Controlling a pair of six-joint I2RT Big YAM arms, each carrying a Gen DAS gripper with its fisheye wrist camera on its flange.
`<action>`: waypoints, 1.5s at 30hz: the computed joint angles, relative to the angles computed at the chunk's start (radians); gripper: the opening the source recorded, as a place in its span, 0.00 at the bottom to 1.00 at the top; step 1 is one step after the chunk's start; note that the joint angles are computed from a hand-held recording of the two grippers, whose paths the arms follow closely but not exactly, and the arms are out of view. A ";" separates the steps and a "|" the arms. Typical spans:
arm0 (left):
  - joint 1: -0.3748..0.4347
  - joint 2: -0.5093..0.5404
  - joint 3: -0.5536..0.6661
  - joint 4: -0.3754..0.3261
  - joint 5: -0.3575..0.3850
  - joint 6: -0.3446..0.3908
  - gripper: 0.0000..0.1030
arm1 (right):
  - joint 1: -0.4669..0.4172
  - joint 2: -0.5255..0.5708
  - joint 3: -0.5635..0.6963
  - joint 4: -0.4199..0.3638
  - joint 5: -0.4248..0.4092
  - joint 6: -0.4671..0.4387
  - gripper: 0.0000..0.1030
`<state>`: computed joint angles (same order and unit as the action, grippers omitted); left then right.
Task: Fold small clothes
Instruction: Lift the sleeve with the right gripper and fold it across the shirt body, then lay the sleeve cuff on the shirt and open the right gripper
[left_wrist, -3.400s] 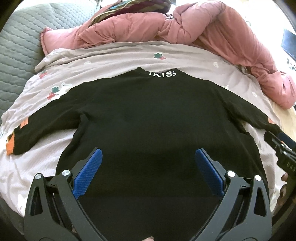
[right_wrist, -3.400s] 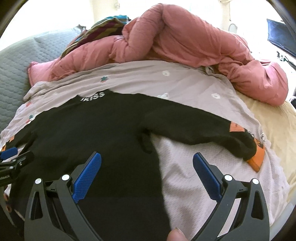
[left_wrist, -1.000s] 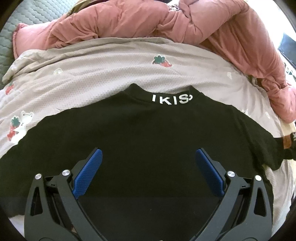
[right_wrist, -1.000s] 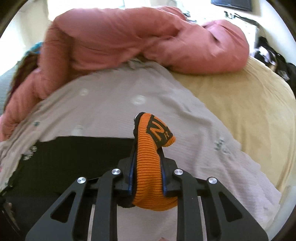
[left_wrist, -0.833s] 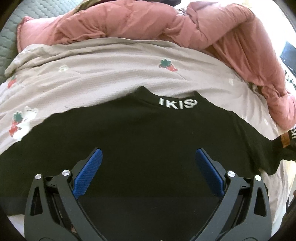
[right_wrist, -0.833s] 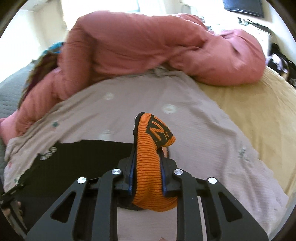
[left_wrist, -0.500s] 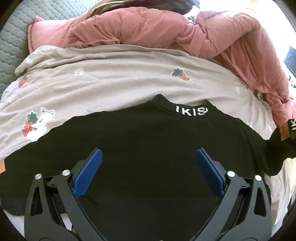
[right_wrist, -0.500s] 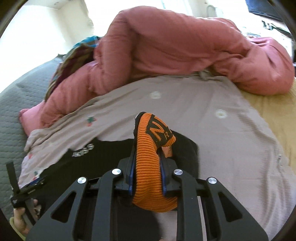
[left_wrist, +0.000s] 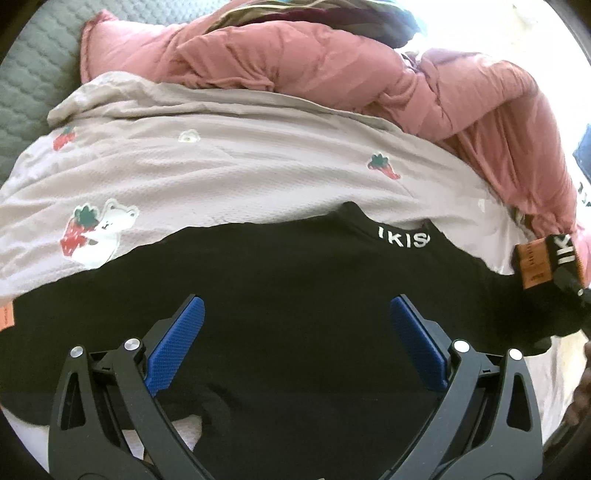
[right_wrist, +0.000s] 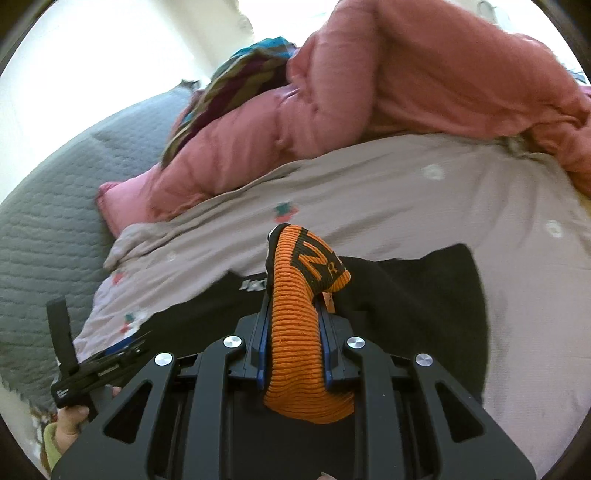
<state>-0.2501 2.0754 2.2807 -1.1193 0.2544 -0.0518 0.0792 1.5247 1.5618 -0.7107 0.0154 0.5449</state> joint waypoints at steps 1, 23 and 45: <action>0.006 0.000 -0.001 -0.004 0.018 -0.003 0.92 | 0.009 0.015 0.015 0.000 -0.018 0.001 0.19; 0.036 0.047 0.033 -0.074 0.197 -0.022 0.92 | 0.032 0.057 0.028 0.018 -0.070 0.026 0.53; 0.046 -0.013 -0.061 0.028 0.175 0.025 0.00 | -0.036 -0.045 -0.110 0.007 0.051 0.047 0.59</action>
